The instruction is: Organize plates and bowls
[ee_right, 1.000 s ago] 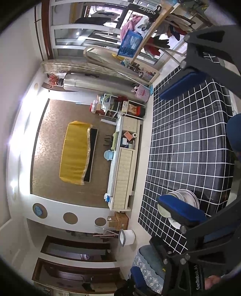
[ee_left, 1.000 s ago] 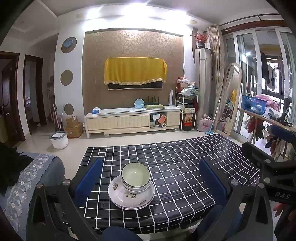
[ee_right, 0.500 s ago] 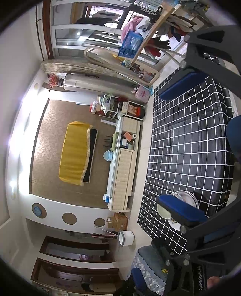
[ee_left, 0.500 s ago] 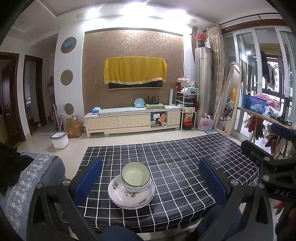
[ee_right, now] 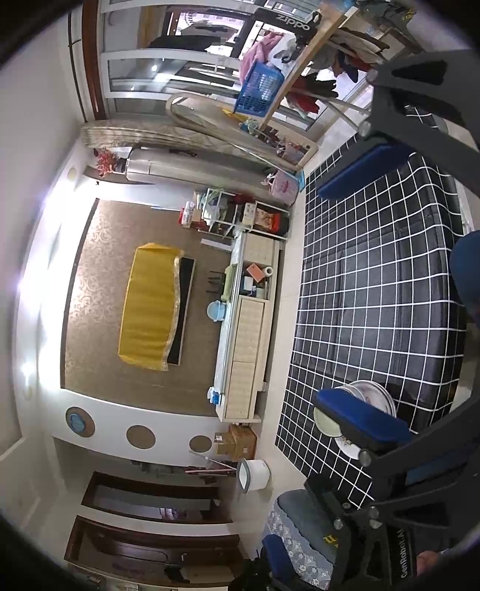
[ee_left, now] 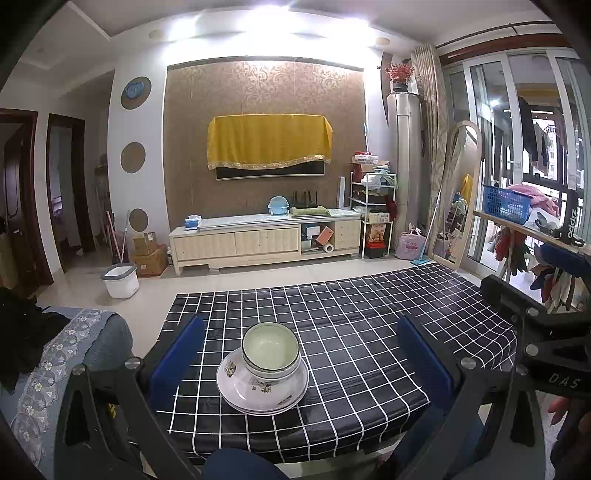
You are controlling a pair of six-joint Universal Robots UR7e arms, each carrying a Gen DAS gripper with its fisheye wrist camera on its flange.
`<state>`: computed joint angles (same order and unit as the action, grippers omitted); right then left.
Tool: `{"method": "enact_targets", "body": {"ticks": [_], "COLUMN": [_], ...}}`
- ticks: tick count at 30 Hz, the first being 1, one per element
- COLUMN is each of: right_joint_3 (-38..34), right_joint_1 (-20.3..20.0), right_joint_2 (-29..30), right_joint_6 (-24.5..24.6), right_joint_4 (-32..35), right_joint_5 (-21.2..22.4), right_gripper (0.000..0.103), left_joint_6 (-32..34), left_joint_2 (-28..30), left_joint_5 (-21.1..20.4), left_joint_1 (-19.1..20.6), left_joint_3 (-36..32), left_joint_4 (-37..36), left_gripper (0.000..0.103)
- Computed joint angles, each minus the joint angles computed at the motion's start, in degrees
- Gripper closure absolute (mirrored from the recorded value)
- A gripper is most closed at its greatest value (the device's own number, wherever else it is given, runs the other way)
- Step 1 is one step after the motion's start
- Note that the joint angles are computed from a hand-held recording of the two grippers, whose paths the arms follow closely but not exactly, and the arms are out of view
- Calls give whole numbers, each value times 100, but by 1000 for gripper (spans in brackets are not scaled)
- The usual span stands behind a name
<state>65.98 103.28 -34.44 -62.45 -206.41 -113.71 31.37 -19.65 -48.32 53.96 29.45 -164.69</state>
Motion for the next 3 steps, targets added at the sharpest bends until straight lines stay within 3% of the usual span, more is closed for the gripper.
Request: {"method": "enact_targets", "body": {"ticks": [3], "right_joint_3": [39], "right_joint_1": [-4], "right_joint_2": [-20], "right_joint_6": [13], "right_joint_4": [-27], "right_joint_5": [13], "right_gripper": [0], "left_joint_6": [1], "left_joint_2": [-43], "left_joint_5": [-7], "left_joint_1": [-14], "left_joint_3": [83], "left_joint_4": [-23], "left_gripper": [0]}}
